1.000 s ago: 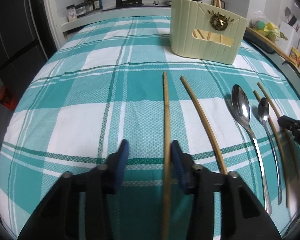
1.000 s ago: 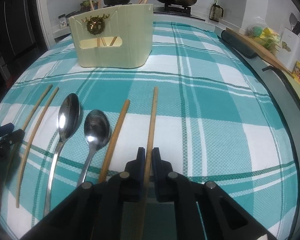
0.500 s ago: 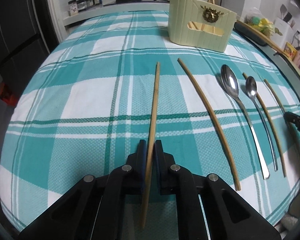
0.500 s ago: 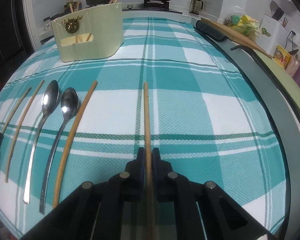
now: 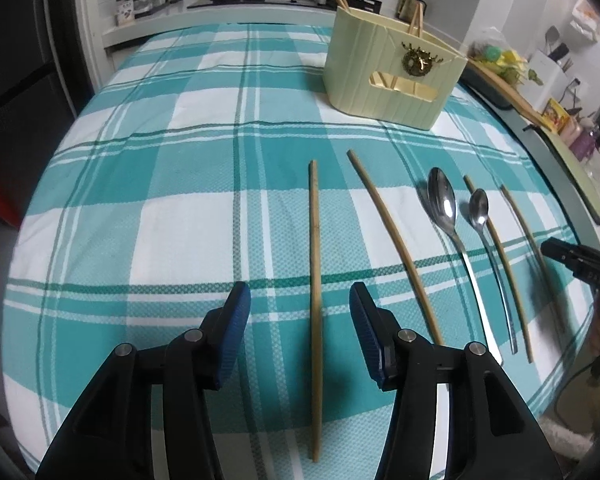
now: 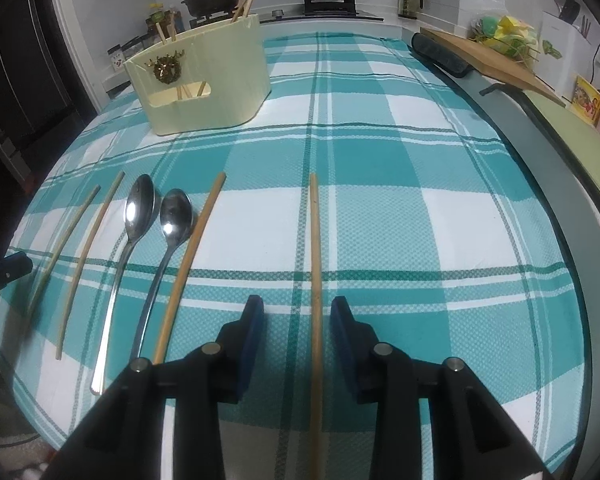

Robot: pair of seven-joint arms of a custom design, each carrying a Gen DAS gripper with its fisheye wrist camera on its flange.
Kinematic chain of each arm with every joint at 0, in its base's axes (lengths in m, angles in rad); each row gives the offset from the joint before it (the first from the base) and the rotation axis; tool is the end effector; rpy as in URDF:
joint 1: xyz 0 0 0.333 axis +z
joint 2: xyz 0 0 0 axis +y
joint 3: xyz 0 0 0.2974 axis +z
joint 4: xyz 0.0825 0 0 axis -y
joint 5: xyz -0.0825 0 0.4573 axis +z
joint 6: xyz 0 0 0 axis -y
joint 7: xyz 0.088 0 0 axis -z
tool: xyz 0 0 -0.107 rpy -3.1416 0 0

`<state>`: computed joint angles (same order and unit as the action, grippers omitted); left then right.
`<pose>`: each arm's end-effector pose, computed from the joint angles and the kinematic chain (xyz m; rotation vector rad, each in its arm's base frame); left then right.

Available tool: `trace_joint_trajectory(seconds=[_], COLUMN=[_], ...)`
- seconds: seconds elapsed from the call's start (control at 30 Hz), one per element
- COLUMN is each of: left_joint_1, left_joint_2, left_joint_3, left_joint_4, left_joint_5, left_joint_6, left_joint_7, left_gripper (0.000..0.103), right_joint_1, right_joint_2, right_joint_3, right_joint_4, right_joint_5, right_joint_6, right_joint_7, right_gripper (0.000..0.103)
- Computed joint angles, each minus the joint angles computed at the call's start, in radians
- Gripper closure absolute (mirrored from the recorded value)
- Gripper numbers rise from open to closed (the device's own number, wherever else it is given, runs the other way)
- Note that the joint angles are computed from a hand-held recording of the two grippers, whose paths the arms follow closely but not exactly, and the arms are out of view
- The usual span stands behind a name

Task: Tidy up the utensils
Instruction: 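Close the left gripper on one wooden chopstick while the right gripper grasps another, then lift both held chopsticks upright and carry them over the cream caddy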

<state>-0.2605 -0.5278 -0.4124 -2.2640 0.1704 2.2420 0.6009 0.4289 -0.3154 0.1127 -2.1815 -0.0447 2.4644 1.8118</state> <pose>0.4012 -0.3399 0.5638 -2.1252 1.6952 -0.6476 0.4957 0.3033 0.5471 -2.1102 1.5045 -0.3957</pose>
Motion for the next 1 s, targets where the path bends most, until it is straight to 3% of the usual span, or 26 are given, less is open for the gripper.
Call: trace_joint_trajectory(seconds=[0.13, 0.5, 0.63, 0.73, 0.8, 0.83, 1.0], left_joint_1=[0.006, 0.013, 0.007, 0.001, -0.005, -0.007, -0.009], left_joint_2=[0.054, 0.226, 0.295, 0.335, 0.353, 0.360, 0.325], left_joint_3=[0.017, 0.059, 0.069, 0.089, 0.097, 0.099, 0.100], left_joint_4=[0.043, 0.167, 0.232, 0.270, 0.288, 0.295, 0.266], left_joint_5=[0.010, 0.025, 0.064, 0.052, 0.044, 0.045, 0.063], left_joint_6=[-0.020, -0.072, -0.090, -0.084, -0.074, -0.076, -0.029], left_joint_7=[0.065, 0.193, 0.227, 0.243, 0.260, 0.261, 0.193], left_gripper=[0.049, 0.049, 0.049, 0.066, 0.097, 0.097, 0.099], right_joint_1=[0.006, -0.024, -0.025, -0.028, -0.027, -0.028, -0.044], right_joint_2=[0.043, 0.242, 0.294, 0.337, 0.367, 0.377, 0.404], right_joint_3=[-0.020, 0.007, 0.016, 0.016, 0.017, 0.017, 0.013], right_joint_4=[0.064, 0.280, 0.339, 0.391, 0.430, 0.443, 0.479], right_joint_5=[0.041, -0.009, -0.032, -0.032, -0.059, -0.064, 0.012], right_joint_6=[-0.054, -0.188, -0.199, -0.210, -0.222, -0.227, -0.220], right_joint_7=[-0.076, -0.170, -0.190, -0.185, -0.178, -0.178, -0.182], right_gripper=[0.067, 0.067, 0.067, 0.069, 0.083, 0.095, 0.096])
